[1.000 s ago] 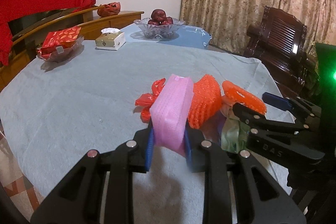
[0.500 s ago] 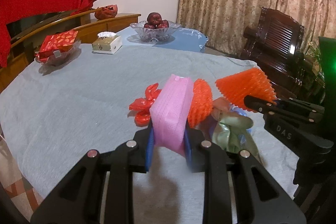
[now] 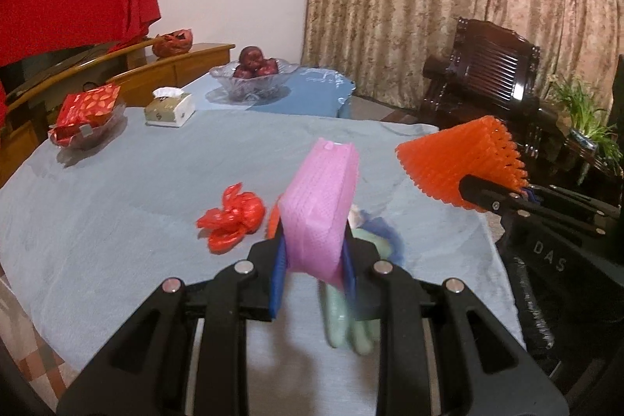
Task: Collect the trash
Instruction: 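Carry sponge and foam net over the bin and open both tools to drop them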
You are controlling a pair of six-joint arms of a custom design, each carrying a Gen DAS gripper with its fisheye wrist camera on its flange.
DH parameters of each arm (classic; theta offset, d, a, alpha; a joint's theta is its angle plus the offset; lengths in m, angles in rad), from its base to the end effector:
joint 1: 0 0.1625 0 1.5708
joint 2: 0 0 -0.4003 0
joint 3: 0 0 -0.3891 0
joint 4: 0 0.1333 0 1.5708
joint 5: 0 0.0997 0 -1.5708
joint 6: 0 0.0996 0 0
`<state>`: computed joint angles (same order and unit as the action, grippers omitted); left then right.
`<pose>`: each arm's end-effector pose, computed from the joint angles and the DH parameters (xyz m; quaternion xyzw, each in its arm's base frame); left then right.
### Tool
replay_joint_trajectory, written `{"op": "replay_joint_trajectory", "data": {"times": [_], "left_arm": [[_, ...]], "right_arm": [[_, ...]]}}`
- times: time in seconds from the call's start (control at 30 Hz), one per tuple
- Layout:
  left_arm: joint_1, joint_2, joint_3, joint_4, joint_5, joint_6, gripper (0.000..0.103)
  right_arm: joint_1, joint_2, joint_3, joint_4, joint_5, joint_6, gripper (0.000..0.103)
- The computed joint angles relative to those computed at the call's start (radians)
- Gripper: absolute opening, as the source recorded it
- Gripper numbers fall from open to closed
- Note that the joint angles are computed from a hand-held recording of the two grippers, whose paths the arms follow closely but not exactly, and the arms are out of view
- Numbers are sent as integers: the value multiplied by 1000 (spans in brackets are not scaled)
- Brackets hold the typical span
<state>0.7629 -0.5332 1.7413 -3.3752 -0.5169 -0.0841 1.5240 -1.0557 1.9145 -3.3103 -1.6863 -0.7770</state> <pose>-0.2766 -0.5687 0.0174 0.1544 0.8250 -0.4364 0.3242 0.0940 -0.5962 0.2302 0.2995 -0.8524 0.3690 0.2182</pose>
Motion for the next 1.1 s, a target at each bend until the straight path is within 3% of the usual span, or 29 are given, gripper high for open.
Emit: {"op": "replay_joint_trajectory", "data": {"times": [0.47, 1.1], "left_arm": [[-80, 53, -48, 39, -55, -12, 23], [-149, 213, -222, 122, -245, 14, 23]], "right_arm": [[-64, -191, 124, -44, 16, 22, 12], [-243, -420, 230, -87, 5, 35, 12]]}}
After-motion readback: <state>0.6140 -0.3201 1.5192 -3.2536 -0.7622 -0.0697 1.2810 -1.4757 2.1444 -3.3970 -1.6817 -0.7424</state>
